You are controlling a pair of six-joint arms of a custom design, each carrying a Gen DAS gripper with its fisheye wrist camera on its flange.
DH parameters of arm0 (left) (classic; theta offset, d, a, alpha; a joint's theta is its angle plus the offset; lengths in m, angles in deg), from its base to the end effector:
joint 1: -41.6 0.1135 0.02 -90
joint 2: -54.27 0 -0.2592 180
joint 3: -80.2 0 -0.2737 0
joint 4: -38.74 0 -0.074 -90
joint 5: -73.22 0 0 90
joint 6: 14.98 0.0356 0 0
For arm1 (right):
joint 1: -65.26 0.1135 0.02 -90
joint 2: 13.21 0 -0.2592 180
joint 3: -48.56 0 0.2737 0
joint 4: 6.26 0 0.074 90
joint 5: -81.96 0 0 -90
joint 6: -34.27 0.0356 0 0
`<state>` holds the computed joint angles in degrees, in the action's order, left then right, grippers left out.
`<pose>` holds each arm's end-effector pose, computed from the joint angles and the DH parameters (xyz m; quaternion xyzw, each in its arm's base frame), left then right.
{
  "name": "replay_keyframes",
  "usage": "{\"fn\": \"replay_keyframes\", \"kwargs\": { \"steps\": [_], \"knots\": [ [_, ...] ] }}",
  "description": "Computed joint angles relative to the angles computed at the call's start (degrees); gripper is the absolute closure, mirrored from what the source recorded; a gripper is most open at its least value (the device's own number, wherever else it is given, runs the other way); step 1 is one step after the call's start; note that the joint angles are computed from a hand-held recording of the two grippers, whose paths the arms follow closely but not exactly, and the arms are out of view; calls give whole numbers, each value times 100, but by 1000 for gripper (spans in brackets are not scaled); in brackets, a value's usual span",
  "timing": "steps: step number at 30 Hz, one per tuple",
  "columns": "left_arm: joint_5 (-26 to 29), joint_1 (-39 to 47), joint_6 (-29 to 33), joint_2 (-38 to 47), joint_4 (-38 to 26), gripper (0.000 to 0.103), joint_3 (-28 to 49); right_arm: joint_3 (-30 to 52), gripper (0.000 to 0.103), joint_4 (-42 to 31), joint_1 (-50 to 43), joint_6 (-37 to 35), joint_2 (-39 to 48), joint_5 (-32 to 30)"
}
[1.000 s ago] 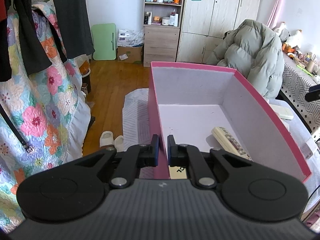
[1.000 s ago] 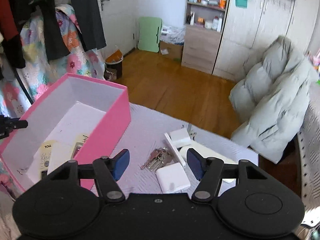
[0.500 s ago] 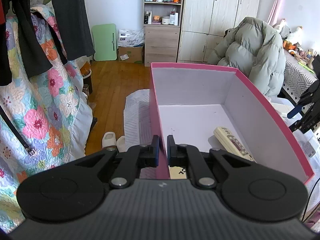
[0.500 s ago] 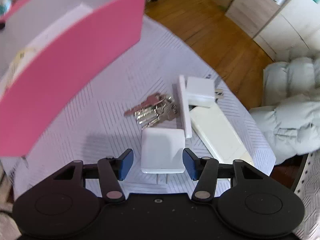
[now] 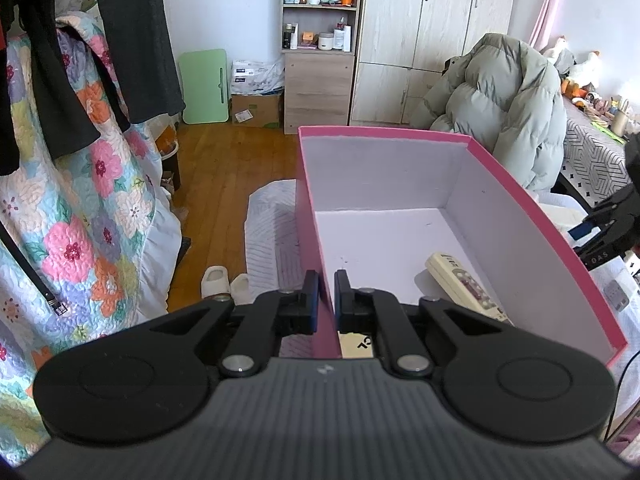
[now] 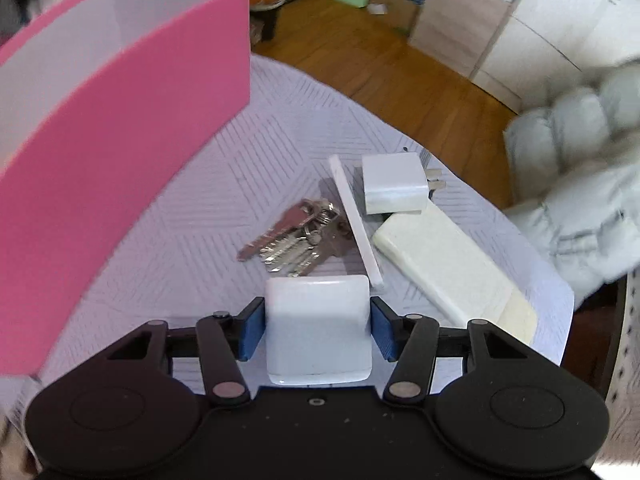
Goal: Organize rigid objects
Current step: 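Carry the white charger into the pink box and open the right gripper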
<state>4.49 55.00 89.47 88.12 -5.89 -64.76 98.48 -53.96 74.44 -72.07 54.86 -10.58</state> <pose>0.1549 0.0236 0.1899 0.0812 0.9021 -0.0711 0.4178 0.2249 0.0379 0.1687 -0.2204 0.9525 0.0086 0.2101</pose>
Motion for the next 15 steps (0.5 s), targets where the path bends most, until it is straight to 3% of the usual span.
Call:
{"fn": "replay_keyframes", "kwargs": {
  "steps": [8,12,15],
  "knots": [
    [72,36,-30,35,7,96,4,-439,43,-305,1125,1322,-1746,510],
    [129,86,-24,77,17,96,18,-119,43,-620,1740,1745,-2341,772],
    [254,196,-28,189,53,96,48,335,43,-697,1868,1682,-2414,528]
  ]
}}
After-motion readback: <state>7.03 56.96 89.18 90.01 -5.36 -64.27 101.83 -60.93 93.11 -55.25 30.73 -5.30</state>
